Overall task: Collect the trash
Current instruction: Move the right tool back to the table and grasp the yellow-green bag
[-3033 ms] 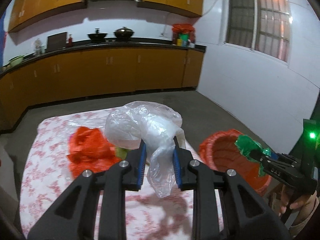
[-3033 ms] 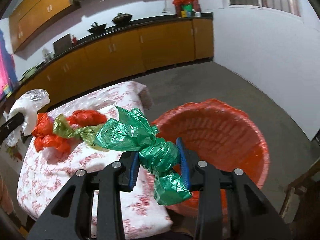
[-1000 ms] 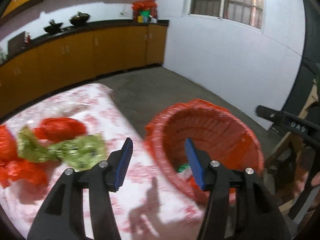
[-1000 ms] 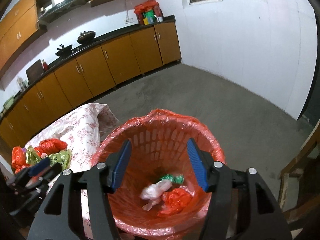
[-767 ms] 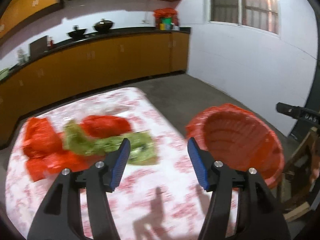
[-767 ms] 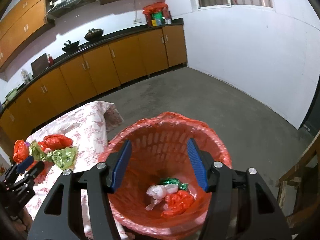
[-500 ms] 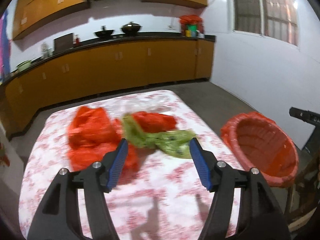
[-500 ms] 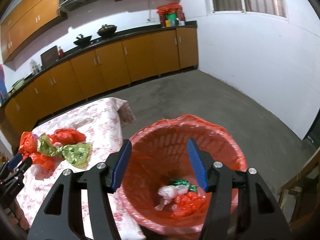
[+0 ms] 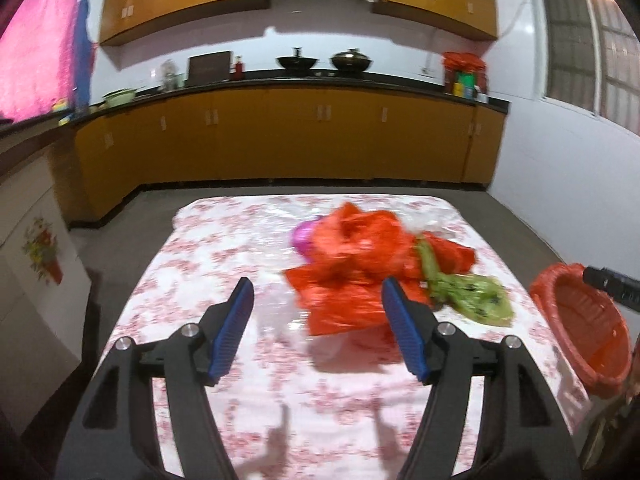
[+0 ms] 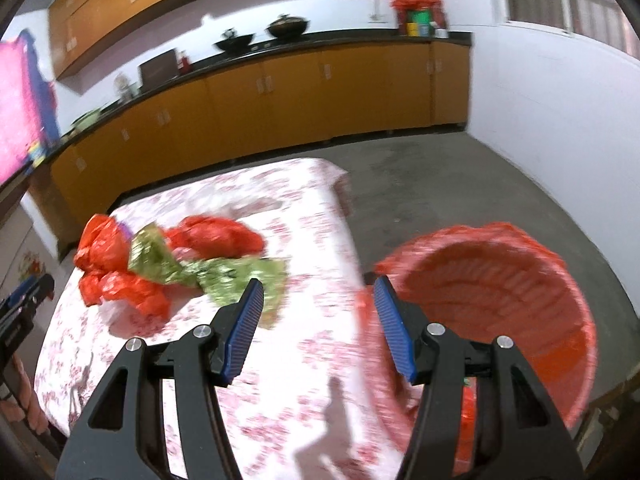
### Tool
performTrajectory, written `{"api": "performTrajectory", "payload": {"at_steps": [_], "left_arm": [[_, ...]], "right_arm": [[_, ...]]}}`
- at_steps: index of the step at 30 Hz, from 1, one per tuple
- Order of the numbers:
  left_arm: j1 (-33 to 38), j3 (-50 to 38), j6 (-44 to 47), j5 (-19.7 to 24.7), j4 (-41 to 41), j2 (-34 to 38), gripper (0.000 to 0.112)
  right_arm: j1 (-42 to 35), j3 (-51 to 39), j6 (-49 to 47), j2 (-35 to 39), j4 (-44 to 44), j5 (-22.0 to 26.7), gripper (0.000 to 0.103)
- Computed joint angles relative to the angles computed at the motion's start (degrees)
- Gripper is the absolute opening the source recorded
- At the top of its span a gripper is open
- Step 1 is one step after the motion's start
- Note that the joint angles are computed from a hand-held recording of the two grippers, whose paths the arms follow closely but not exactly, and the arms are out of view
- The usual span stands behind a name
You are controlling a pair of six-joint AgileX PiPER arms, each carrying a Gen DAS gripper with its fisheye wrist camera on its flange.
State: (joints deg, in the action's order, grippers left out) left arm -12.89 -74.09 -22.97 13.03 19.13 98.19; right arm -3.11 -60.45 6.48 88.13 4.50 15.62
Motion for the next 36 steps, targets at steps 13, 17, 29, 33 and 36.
{"api": "performTrajectory", "payload": {"at_steps": [13, 17, 29, 33, 36], "left_arm": [[2.68, -3.01, 6.30, 0.67, -6.74, 3.56, 0.067], [2.48, -4.36, 10.02, 1.27, -10.35, 4.57, 0.067], [1.94, -3.66, 9.70, 0.47, -10.05, 4.55, 0.067], [2.16, -3.61, 9.51, 0.37, -9.89, 4.43, 0.067], [2.32, -3.62, 9.31, 0.34, -9.72, 4.45, 0.067]], "right_arm": [[8.47, -15.60, 12.30, 17.82, -11.80, 3.48, 0.058], [8.49, -19.66, 13.61, 21.20, -11.80, 5.32, 0.058], [9.47, -23.53, 12.13, 25.85, -13.75, 10.60, 0.042], [9.93, -22.61, 13.45, 25.17, -15.60, 10.33, 0.026], [9.79, -21.49, 10.92, 24.45, -13.10, 9.47, 0.009]]}}
